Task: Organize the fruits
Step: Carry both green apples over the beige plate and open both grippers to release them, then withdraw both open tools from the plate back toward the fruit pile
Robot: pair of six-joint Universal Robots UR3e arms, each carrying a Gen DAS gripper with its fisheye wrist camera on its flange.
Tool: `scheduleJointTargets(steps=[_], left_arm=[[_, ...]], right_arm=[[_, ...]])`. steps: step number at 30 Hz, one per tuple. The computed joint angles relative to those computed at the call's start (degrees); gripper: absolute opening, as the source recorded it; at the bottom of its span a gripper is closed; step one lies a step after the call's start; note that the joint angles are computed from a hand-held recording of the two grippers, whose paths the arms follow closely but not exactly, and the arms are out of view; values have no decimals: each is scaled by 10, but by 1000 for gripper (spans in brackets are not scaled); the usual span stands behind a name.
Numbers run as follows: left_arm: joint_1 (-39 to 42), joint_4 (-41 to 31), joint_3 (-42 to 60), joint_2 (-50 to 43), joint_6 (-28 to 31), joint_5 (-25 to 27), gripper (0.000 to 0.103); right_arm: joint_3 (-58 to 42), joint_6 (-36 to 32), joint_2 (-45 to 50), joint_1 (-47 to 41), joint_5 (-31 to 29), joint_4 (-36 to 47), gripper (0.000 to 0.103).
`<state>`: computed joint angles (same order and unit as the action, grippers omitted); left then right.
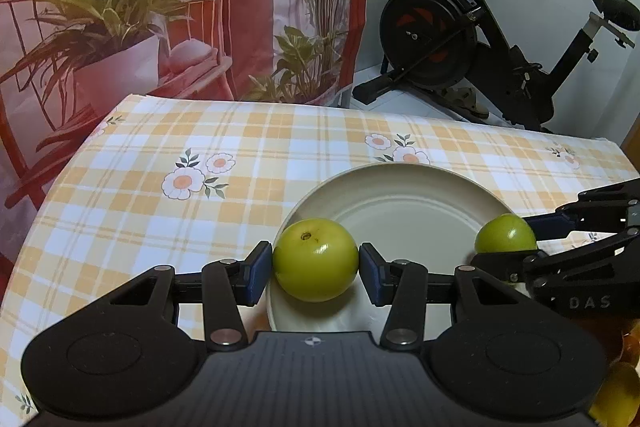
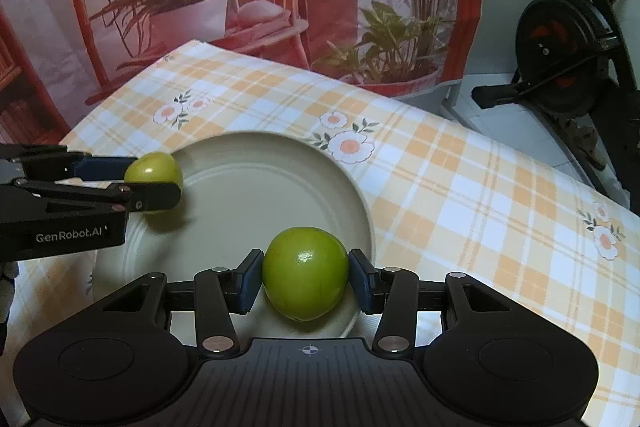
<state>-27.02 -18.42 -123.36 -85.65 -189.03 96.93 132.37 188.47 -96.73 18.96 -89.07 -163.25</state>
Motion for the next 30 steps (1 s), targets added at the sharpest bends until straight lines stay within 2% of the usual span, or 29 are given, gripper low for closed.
scheduleJointTargets(steps=[8, 12, 17, 25, 30], left_arm=[[-7, 13, 0, -9, 4, 9, 54], [-8, 12, -3, 0, -6, 11, 63], [-21, 4, -8, 27, -23, 22, 65], [-81, -31, -4, 75, -59, 72, 65], [-149, -61, 11, 84, -98, 134, 65]], right_arm=[[-3, 10, 20, 13, -17, -17, 44], [4, 11, 2, 9, -13, -11, 48], [23, 10, -45, 5, -4, -3, 49], [86, 35, -198, 2, 1, 34, 49], [133, 56, -337, -8, -4, 94, 49]])
